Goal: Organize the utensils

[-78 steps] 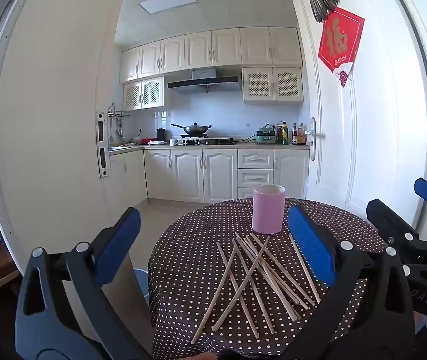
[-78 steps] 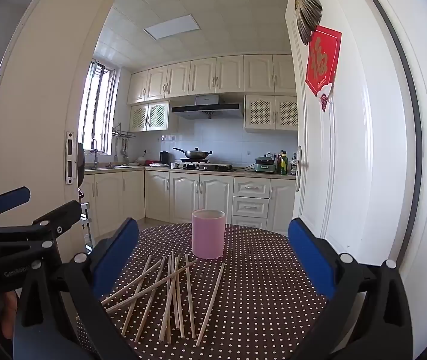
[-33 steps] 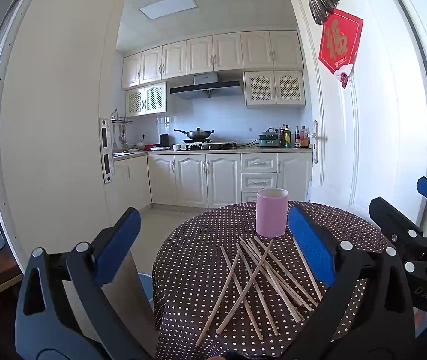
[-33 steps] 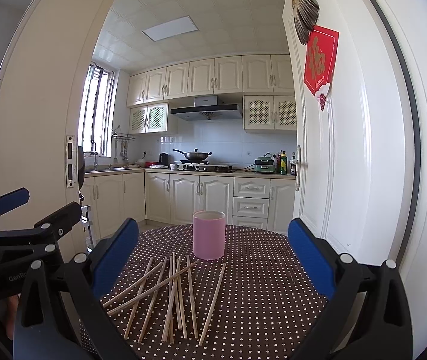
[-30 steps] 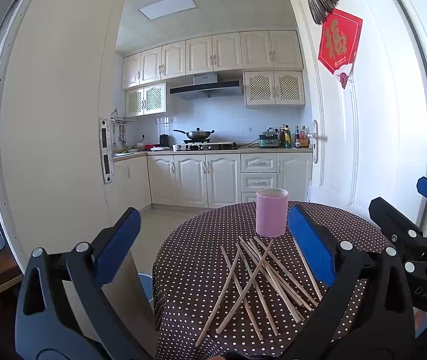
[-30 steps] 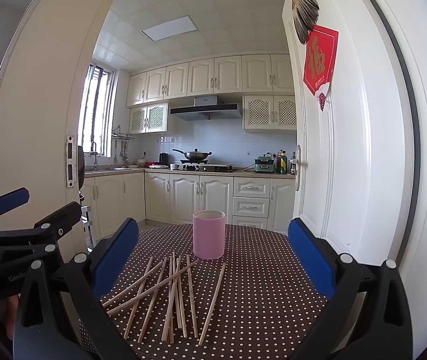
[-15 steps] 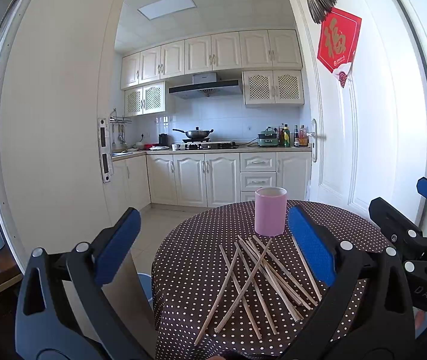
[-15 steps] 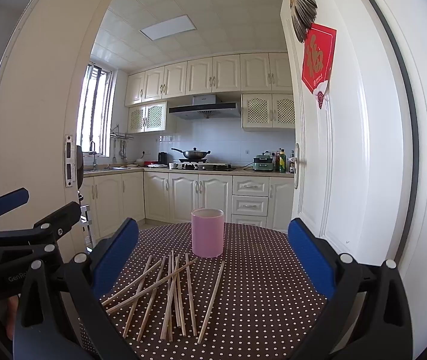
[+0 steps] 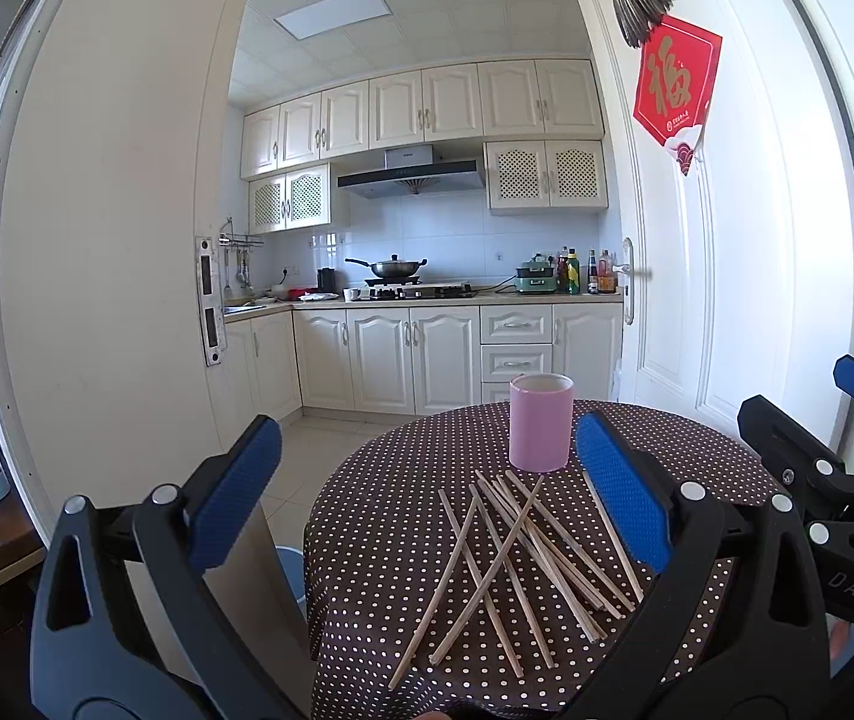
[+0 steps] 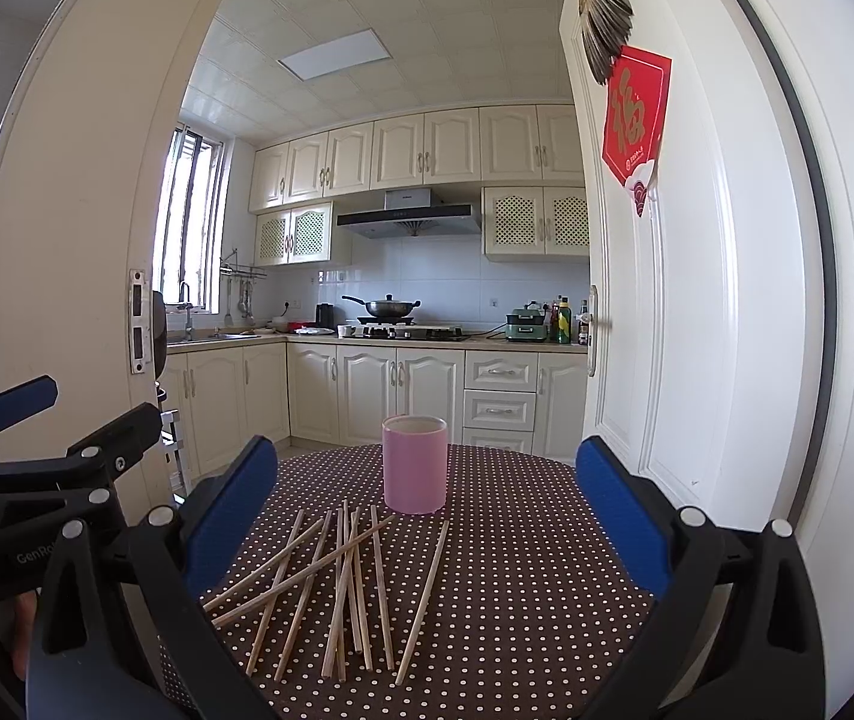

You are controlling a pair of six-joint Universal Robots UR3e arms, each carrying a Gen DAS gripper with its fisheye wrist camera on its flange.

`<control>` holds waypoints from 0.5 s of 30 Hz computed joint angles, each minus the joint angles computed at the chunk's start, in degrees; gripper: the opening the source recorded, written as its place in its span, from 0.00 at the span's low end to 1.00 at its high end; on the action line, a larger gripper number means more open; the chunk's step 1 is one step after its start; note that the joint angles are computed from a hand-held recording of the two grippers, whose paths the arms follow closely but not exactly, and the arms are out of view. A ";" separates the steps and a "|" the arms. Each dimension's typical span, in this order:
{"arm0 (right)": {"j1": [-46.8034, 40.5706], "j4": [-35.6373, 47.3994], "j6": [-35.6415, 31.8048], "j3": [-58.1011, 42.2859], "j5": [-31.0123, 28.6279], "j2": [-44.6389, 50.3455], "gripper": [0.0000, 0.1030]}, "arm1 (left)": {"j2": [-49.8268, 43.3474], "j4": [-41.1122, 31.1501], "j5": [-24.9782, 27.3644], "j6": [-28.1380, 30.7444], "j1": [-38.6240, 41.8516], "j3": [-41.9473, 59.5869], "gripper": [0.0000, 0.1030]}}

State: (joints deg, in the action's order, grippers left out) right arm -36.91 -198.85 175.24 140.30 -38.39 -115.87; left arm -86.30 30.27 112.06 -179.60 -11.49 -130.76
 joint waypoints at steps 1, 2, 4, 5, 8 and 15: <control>0.06 -0.01 0.02 -0.02 -0.05 0.02 0.94 | -0.15 0.09 0.25 0.00 -0.19 0.10 0.94; 0.12 0.12 -0.05 -0.06 -0.11 0.03 0.94 | -0.21 0.17 0.29 0.00 -0.20 0.08 0.94; 0.05 0.11 -0.04 -0.05 -0.02 0.02 0.93 | -0.09 0.01 0.17 -0.02 -0.14 0.08 0.94; 0.05 0.11 -0.04 -0.05 -0.02 0.02 0.94 | -0.14 0.09 0.21 -0.02 -0.17 0.08 0.94; 0.14 0.12 -0.05 -0.03 -0.11 0.06 0.94 | -0.21 0.14 0.30 0.00 -0.20 0.06 0.94; 0.27 0.38 -0.16 -0.24 -0.22 0.08 0.94 | -0.07 0.14 -0.32 -0.30 0.24 -0.14 0.94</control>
State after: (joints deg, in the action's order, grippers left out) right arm -36.64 -198.48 175.08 140.07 -38.62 -115.80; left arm -86.37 30.41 111.75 -179.90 -11.25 -130.90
